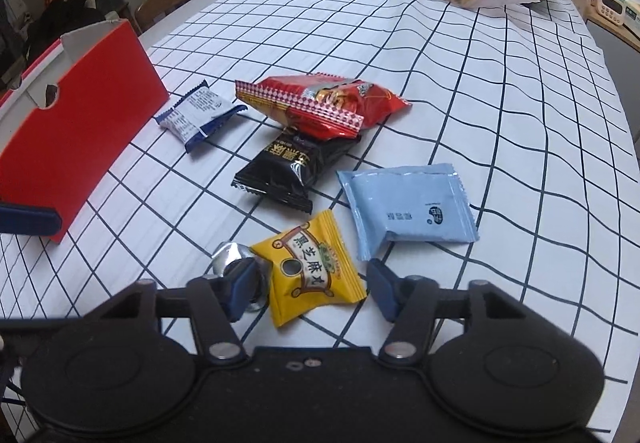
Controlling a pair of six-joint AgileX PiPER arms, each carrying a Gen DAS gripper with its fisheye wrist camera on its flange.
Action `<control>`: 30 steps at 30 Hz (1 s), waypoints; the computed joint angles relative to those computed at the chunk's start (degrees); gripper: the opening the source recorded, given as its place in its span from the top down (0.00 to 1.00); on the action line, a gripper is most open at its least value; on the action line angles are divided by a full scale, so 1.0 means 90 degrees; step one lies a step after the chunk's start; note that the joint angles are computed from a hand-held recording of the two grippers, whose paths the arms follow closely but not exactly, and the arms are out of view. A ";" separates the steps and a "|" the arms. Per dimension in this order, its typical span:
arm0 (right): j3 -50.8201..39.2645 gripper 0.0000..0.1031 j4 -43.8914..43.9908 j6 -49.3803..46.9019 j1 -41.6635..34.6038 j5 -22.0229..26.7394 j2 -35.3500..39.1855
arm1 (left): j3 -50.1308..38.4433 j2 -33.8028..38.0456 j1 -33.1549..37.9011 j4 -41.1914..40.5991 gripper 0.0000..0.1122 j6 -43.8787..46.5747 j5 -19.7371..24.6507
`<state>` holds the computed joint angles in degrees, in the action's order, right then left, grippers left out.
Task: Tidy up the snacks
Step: 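Withdraw both open tools from the box toward the remaining snacks, then grasp the silver-wrapped chocolate with left tool while right tool grasps the yellow sesame candy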
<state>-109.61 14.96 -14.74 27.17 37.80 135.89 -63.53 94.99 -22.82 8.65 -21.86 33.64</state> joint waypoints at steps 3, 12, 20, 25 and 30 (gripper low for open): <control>0.0091 0.51 0.0185 -0.0265 -0.0050 -0.0069 -0.0038 | -0.0188 0.0238 0.0027 -0.0224 0.32 0.0152 0.0054; 0.0813 0.61 0.0894 -0.1055 -0.0267 -0.0368 -0.0437 | -0.1029 0.1080 0.0206 -0.0727 0.32 0.0439 0.0429; 0.1976 0.82 0.1767 -0.1766 -0.0677 -0.0733 -0.1159 | -0.1990 0.1895 0.0129 -0.0685 0.32 0.0525 0.0902; 0.2340 0.89 0.1954 -0.1921 -0.0839 -0.0757 -0.1328 | -0.2908 0.2627 0.0189 -0.0977 0.32 0.0572 0.1420; 0.2522 0.74 0.2137 -0.2124 -0.0842 -0.0933 -0.1413 | -0.3351 0.3015 0.0229 -0.0953 0.33 0.0404 0.1667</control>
<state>-86.91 34.19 -33.85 19.59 29.41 123.17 -93.68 122.13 -20.76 0.07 -18.22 48.64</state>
